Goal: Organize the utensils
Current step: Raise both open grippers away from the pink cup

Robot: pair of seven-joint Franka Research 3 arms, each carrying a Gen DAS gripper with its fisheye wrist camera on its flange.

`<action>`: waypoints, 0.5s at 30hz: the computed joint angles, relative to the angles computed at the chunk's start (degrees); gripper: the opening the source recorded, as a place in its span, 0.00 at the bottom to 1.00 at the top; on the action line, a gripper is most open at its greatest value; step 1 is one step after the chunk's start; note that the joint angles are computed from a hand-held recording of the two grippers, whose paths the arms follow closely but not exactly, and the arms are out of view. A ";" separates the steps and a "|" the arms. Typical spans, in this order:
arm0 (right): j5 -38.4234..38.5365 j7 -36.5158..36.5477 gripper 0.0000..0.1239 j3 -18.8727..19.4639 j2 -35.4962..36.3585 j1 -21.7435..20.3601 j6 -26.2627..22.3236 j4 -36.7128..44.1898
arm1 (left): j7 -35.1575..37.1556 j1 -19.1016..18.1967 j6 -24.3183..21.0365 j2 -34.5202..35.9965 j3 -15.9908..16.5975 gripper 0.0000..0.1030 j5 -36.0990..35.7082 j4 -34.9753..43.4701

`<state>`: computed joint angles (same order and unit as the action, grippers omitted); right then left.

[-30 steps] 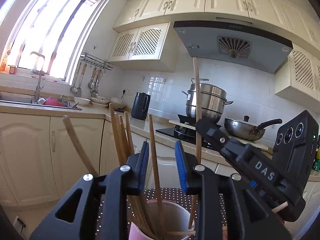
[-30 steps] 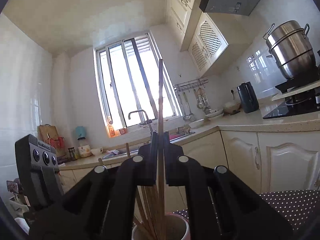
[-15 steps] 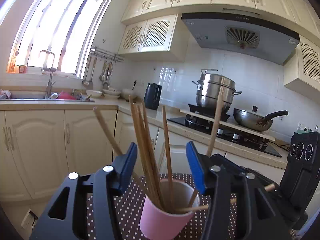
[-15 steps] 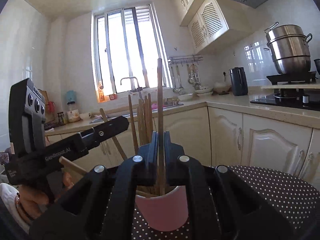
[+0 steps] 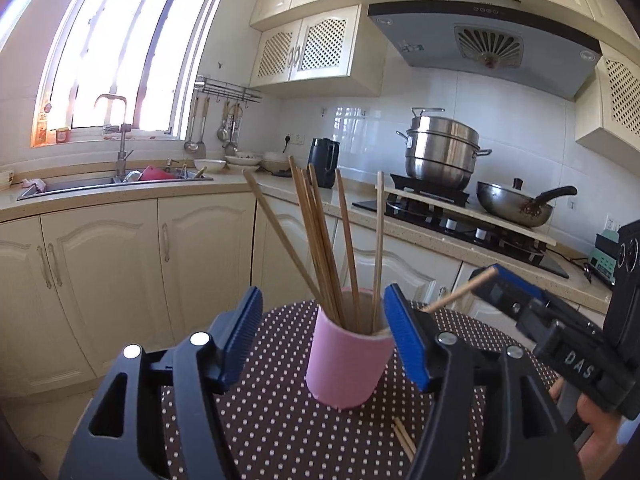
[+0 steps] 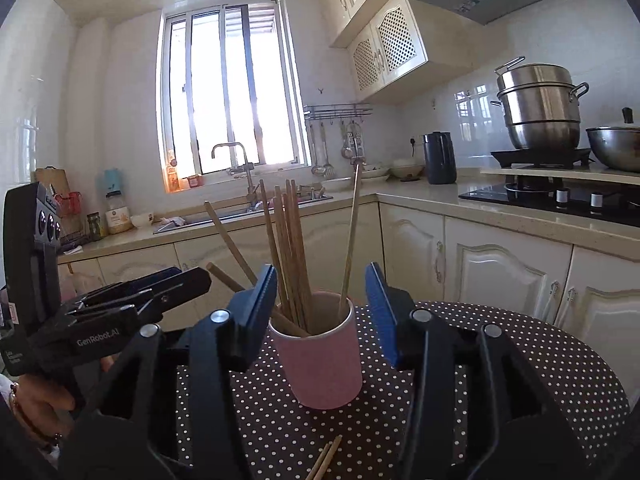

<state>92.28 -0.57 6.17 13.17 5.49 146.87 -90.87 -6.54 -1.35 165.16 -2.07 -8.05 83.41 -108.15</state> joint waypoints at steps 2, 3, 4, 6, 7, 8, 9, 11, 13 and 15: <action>-0.14 0.86 0.38 -0.20 -1.92 -0.01 0.53 -2.31 | 2.41 -0.08 0.13 -1.53 -0.07 0.61 -2.48 -2.16; -0.67 1.50 0.38 -0.39 -2.84 0.34 1.55 -3.38 | 2.80 -0.01 0.09 -2.23 -0.22 0.61 -2.87 -3.08; -0.55 1.44 0.38 -0.58 -4.00 0.52 1.88 -4.93 | 4.02 0.02 0.13 -3.13 -0.37 0.61 -4.06 -4.28; -0.70 1.72 0.38 -1.19 -6.00 0.96 1.85 -7.54 | 5.38 0.31 -0.04 -4.41 -0.84 0.61 -5.34 -5.87; -1.62 2.45 0.38 -1.46 -6.82 1.45 2.61 -8.64 | 5.68 0.49 0.12 -5.15 -1.06 0.61 -5.79 -6.82; -1.87 2.79 0.38 -1.74 -7.62 1.78 2.80 -9.76 | 6.70 0.63 0.40 -5.62 -1.20 0.61 -6.91 -7.48; -2.13 3.17 0.38 -2.06 -8.20 2.02 2.46 -10.60 | 7.76 0.76 0.59 -6.15 -1.35 0.61 -8.20 -8.26; -4.01 4.73 0.38 -2.54 -9.23 2.71 2.76 -12.08 | 9.84 1.00 0.71 -7.33 -1.80 0.61 -10.45 -9.90; -4.84 5.02 0.38 -2.91 -10.58 3.31 3.07 -14.02 | 10.28 1.45 0.16 -8.46 -2.63 0.61 -10.92 -11.25; -6.49 6.64 0.38 -3.31 -11.51 3.84 3.05 -15.32 | 12.84 1.47 0.20 -8.93 -2.97 0.61 -13.40 -12.09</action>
<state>85.79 6.07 2.86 1.66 9.33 149.92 -106.20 6.30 0.12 165.36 -11.00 -11.02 70.01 -120.24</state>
